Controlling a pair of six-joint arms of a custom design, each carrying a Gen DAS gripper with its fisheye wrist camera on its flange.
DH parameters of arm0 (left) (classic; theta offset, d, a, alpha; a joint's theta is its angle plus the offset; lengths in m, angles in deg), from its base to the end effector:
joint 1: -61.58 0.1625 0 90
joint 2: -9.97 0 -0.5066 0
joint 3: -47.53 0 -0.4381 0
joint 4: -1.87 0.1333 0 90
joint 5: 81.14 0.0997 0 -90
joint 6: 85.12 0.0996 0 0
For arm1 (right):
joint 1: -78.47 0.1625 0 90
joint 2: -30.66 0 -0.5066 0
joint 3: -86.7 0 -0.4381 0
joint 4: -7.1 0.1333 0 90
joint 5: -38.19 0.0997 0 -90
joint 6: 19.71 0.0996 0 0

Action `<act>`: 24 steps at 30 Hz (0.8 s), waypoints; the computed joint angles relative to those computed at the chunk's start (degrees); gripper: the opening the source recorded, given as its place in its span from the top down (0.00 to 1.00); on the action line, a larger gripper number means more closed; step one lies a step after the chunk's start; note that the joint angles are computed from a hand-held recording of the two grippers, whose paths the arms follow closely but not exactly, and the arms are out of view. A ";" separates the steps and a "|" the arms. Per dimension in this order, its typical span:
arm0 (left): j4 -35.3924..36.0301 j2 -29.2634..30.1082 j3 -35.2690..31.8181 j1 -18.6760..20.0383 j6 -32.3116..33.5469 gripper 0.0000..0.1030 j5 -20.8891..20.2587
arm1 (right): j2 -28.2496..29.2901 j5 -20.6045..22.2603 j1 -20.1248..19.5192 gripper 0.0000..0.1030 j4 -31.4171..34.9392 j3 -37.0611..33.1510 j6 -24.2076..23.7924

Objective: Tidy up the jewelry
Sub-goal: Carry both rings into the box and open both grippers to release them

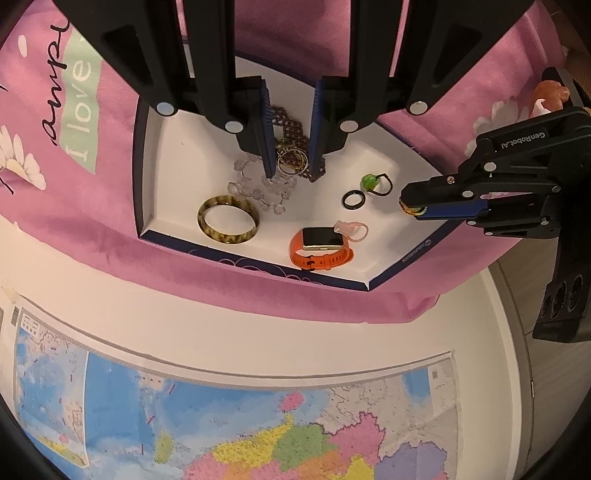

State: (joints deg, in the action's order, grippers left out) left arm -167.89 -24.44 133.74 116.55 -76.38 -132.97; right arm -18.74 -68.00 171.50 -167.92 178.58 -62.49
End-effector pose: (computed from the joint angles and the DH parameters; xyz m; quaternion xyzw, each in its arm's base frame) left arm -0.3075 -0.7781 0.0821 0.2685 0.8804 -0.2945 0.2571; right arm 0.1472 -0.7842 0.2482 0.3120 -0.8697 0.2931 0.2455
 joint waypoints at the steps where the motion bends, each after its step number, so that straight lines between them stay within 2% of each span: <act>1: 0.25 0.08 -0.17 0.07 -0.11 0.83 -0.08 | 0.07 -0.12 -0.04 0.84 -0.10 -0.02 0.13; 24: 3.80 1.46 -2.09 0.62 -1.52 0.83 1.21 | 2.31 -2.48 -0.35 0.84 3.05 -3.10 2.14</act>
